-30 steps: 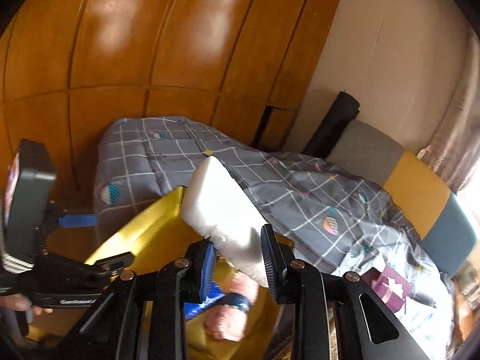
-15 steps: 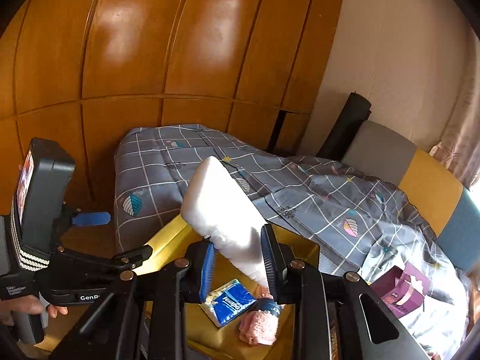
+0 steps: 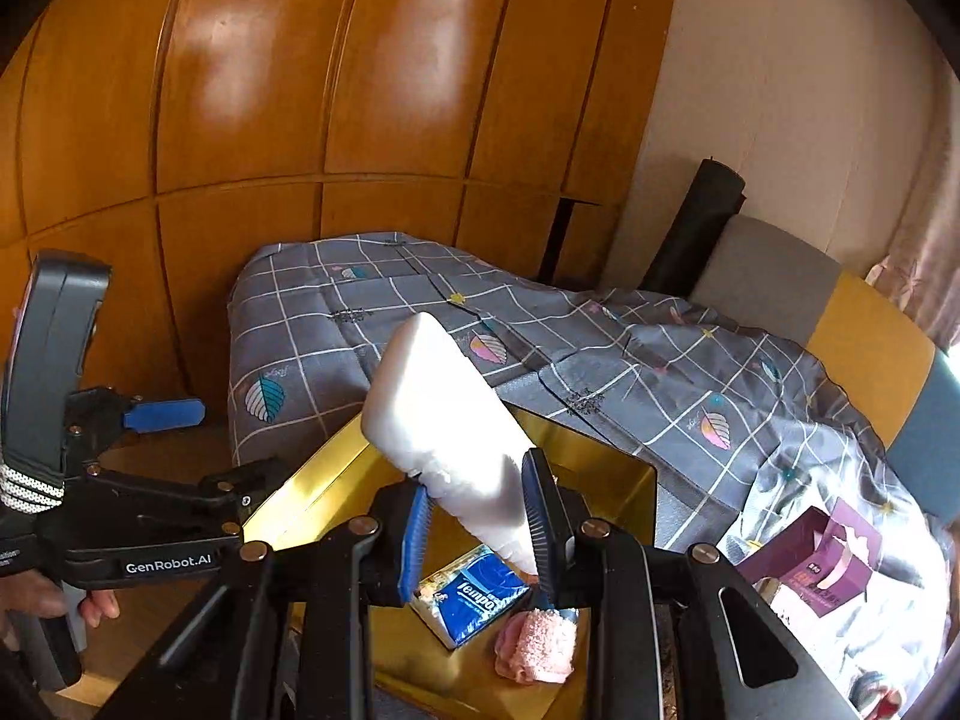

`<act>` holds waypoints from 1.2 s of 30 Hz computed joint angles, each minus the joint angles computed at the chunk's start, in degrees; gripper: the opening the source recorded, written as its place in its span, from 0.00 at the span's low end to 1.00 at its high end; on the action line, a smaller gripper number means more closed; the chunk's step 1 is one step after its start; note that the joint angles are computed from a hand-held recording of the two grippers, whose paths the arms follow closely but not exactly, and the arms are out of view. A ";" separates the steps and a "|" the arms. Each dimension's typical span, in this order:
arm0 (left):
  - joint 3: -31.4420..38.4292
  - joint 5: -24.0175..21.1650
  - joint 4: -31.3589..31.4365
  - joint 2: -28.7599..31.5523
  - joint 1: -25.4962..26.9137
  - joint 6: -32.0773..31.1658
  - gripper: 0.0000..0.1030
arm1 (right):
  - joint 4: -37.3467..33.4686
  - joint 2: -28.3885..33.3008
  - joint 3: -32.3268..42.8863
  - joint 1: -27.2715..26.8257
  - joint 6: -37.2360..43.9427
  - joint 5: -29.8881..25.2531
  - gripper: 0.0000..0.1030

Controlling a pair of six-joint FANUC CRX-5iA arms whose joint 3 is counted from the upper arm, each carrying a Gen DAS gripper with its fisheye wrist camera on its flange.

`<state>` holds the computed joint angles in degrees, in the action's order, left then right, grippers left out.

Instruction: Organize soft objects

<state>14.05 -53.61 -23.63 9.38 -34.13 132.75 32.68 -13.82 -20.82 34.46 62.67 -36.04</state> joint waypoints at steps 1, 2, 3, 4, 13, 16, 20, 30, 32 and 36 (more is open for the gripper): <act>-0.03 0.01 0.03 -0.02 0.02 0.04 0.81 | -0.01 0.09 -0.01 0.01 -0.11 0.00 0.28; -0.13 0.08 -0.04 -0.09 0.02 0.17 0.81 | 0.13 0.16 -0.06 -0.04 -0.26 0.04 0.28; -0.18 0.12 -0.01 -0.13 0.06 0.13 0.81 | 0.15 0.25 -0.08 -0.03 -0.37 0.03 0.28; -0.12 0.03 -0.07 -0.07 0.03 0.19 0.81 | 0.03 0.38 0.00 -0.06 -0.44 -0.02 0.28; -0.10 -0.12 -0.39 -0.12 -0.09 0.62 0.81 | -0.02 1.87 0.63 -0.88 -1.48 -0.10 0.29; 0.16 -0.29 -1.05 -0.17 -0.36 1.03 0.80 | 0.64 2.79 0.57 -1.52 -2.27 0.60 0.32; 0.78 -0.84 -2.20 -0.13 -1.05 1.20 0.80 | 0.00 5.91 2.01 -3.14 -2.62 0.57 0.35; 2.48 -1.92 -3.72 0.35 -2.56 0.20 0.80 | 0.04 6.97 2.13 -5.91 -7.35 -0.02 0.78; 3.28 -2.26 -4.20 0.76 -3.20 -0.75 0.80 | 0.84 6.03 1.22 -6.08 -8.19 -0.22 0.78; 4.16 -1.80 -4.82 0.98 -4.29 -2.28 0.80 | 3.72 3.89 -1.15 -6.34 -11.08 -0.13 0.82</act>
